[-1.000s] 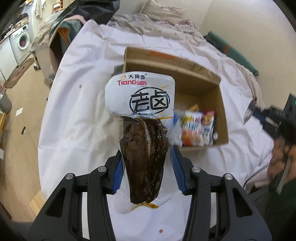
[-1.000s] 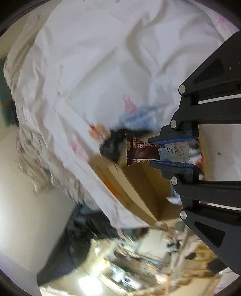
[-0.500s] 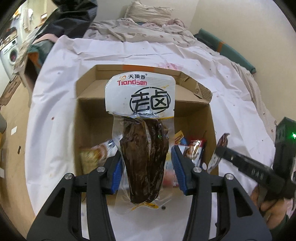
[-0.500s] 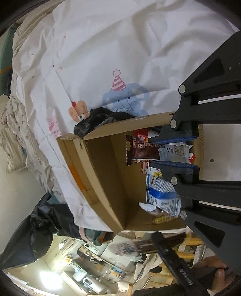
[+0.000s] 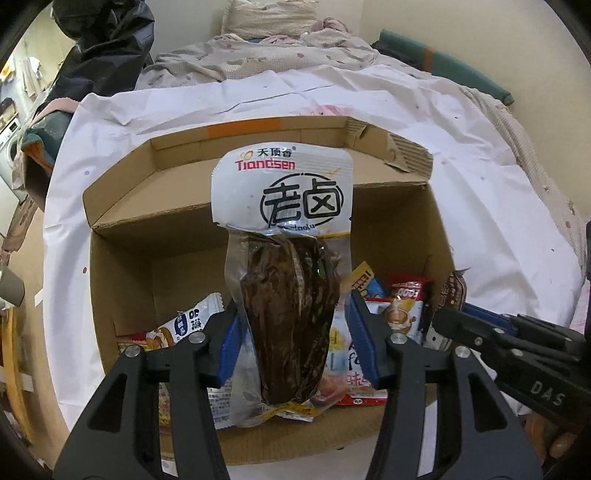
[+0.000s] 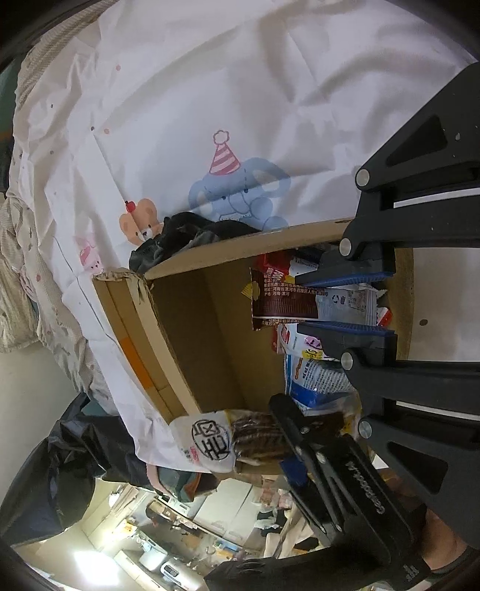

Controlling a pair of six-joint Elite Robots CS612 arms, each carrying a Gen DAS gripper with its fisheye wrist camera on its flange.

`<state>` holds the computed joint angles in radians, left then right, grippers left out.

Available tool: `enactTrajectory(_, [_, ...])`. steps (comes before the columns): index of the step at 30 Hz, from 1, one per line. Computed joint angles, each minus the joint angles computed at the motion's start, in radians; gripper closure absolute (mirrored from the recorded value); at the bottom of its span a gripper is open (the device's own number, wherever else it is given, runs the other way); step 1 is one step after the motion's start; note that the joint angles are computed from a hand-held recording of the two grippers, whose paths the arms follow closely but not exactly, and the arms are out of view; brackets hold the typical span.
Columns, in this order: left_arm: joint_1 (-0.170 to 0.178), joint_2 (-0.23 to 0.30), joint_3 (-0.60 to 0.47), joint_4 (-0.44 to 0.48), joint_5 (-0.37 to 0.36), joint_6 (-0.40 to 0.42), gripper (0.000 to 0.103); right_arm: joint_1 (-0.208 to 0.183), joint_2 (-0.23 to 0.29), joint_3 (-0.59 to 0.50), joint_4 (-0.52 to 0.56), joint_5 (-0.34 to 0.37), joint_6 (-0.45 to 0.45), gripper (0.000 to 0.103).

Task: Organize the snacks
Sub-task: 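Carry both packets over the box and open both tools to drop them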

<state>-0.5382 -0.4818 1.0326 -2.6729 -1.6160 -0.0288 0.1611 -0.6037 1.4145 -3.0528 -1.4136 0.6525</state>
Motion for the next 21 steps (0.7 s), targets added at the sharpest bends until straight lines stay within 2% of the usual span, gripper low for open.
enactTrajectory(3, [0.004, 0.003, -0.008, 0.032, -0.012, -0.011, 0.05, 0.001, 0.002, -0.005, 0.012, -0.003, 0.001, 0.084])
enactTrajectory(11, [-0.002, -0.013, 0.029, -0.005, 0.024, 0.01, 0.043, 0.004, 0.003, -0.007, 0.006, -0.012, -0.005, 0.083])
enactTrajectory(14, [-0.001, -0.026, 0.054, -0.031, 0.024, 0.011, 0.036, 0.003, 0.003, -0.006, 0.0, -0.007, -0.001, 0.081])
enactTrajectory(16, [-0.001, -0.033, 0.069, -0.051, 0.033, 0.017, 0.023, 0.001, 0.005, -0.006, -0.004, 0.007, 0.006, 0.081])
enactTrajectory(18, [0.0, -0.04, 0.083, -0.069, 0.036, 0.013, 0.018, 0.001, 0.005, -0.007, 0.003, 0.002, 0.007, 0.08])
enactTrajectory(21, [0.0, -0.053, 0.101, -0.076, 0.065, 0.003, 0.017, 0.002, 0.003, -0.005, -0.003, -0.004, 0.006, 0.069])
